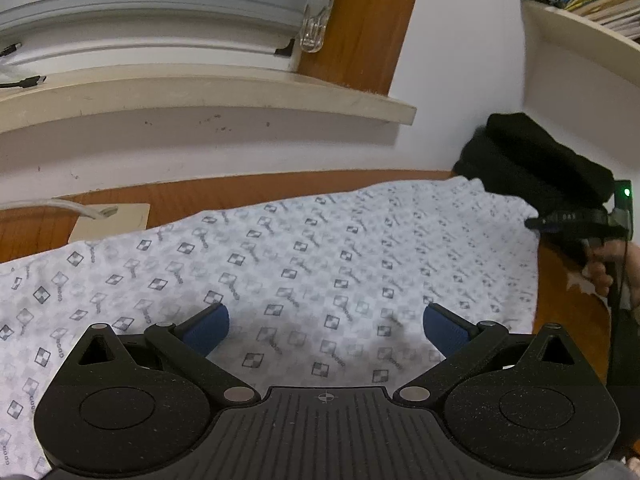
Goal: Fold clothes
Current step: 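Pinch the printed sheet edge with the right gripper beside the black cloth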
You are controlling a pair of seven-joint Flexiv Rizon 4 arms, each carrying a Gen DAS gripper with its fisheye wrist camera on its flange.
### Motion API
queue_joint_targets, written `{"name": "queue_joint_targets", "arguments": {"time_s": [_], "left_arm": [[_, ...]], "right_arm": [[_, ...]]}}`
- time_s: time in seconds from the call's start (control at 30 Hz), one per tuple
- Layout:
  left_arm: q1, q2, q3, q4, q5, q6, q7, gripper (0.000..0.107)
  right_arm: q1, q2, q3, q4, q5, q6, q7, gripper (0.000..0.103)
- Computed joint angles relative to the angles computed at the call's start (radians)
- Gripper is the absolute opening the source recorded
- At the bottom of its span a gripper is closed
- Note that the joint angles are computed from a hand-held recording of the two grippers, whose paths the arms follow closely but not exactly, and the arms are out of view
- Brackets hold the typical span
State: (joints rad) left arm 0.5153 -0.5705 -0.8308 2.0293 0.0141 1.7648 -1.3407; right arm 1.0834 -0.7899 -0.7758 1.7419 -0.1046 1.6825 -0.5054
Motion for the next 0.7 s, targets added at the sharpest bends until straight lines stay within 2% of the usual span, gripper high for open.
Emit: {"name": "queue_joint_targets", "arguments": {"time_s": [0.07,0.2,0.23,0.33,0.37,0.5,0.7], "left_arm": [[-0.006,0.007,0.008,-0.001,-0.003,-0.008,0.001,0.103],[-0.029,0.026,0.034,-0.001,-0.013,-0.018,0.013,0.103],[-0.048,0.035,0.056,-0.002,-0.016,-0.016,0.017,0.103],[-0.182,0.080,0.196,-0.022,-0.030,-0.008,0.028,0.103],[-0.203,0.086,0.207,-0.029,-0.037,-0.016,0.033,0.103],[-0.160,0.068,0.089,-0.038,-0.046,-0.021,0.079,0.103],[-0.141,0.052,0.013,-0.038,-0.022,-0.002,0.093,0.103]], "right_arm": [[-0.005,-0.007,0.002,-0.014,0.001,-0.006,0.007,0.024],[0.029,-0.044,-0.053,-0.024,-0.002,-0.010,0.025,0.013],[0.044,-0.058,-0.077,-0.023,0.004,-0.002,0.031,0.011],[0.085,-0.087,-0.136,-0.022,0.023,0.011,0.026,0.009],[0.093,-0.091,-0.145,-0.027,0.024,0.001,0.017,0.009],[0.121,-0.103,-0.181,-0.044,0.005,-0.036,-0.001,0.008],[0.134,-0.098,-0.197,-0.047,-0.035,-0.066,-0.003,0.008]]}}
